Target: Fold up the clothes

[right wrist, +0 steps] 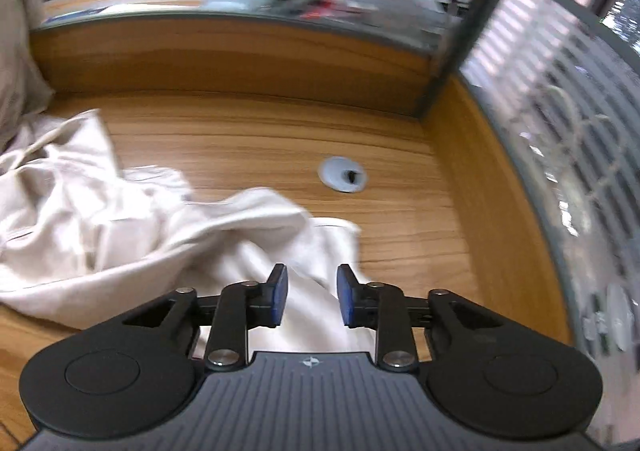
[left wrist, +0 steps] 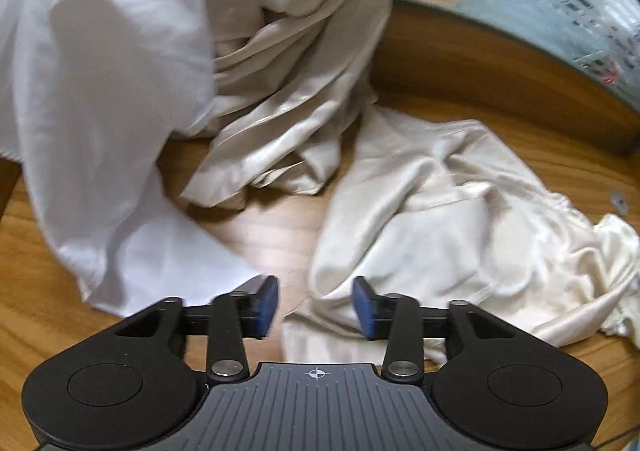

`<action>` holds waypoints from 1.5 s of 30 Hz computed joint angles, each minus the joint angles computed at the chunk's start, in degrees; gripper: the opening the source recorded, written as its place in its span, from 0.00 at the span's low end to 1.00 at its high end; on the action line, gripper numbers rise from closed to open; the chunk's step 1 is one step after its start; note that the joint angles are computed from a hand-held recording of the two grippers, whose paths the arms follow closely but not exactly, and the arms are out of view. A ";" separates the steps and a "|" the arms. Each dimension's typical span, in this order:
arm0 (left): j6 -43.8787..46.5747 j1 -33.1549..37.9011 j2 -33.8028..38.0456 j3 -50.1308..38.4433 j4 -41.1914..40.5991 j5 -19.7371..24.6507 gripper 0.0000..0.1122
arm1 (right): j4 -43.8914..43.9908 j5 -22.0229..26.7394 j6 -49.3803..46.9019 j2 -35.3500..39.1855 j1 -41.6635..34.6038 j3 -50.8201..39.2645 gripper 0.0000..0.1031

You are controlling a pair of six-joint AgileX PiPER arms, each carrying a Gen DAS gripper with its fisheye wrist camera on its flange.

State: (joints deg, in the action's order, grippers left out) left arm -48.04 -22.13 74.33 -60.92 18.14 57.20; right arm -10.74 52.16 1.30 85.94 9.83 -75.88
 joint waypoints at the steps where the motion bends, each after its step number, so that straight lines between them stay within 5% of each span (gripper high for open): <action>1: 0.32 -0.05 0.39 -0.63 -0.35 -0.51 0.47 | 0.93 -0.83 -0.55 0.64 0.77 0.15 0.36; 12: 6.79 0.51 14.72 -12.09 -6.11 -8.21 0.55 | 9.41 -0.77 -1.32 13.36 7.53 -9.14 0.38; 19: 12.11 2.14 24.57 -19.38 -12.47 -9.79 0.55 | 14.81 1.87 -5.47 24.23 7.78 -19.14 0.64; 24: 13.47 2.15 29.71 -22.86 -13.98 -10.03 0.51 | 16.99 5.27 -7.46 28.93 7.58 -23.63 0.65; 27: 13.60 1.86 31.22 -24.05 -13.68 -9.70 0.16 | 17.83 5.78 -7.84 29.22 7.43 -23.31 0.52; 28: 13.99 2.03 30.80 -23.67 -14.26 -10.06 0.04 | 17.95 5.72 -7.81 28.94 7.38 -22.78 0.38; 31: 14.29 2.21 28.24 -21.70 -14.26 -11.46 0.03 | 18.89 5.87 -8.07 27.18 6.82 -20.96 0.02; 39: 16.92 3.02 15.65 -15.11 -16.74 -10.23 0.03 | 25.74 9.21 -12.49 15.85 4.37 -14.79 0.01; 45: 19.35 4.64 3.20 -7.68 -20.25 -6.59 0.03 | 30.46 17.65 -14.73 6.72 3.65 -11.91 0.01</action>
State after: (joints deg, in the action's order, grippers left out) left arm -28.69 -17.50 77.53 -68.60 -2.11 50.60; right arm 19.72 69.81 -13.44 92.66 13.48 -87.79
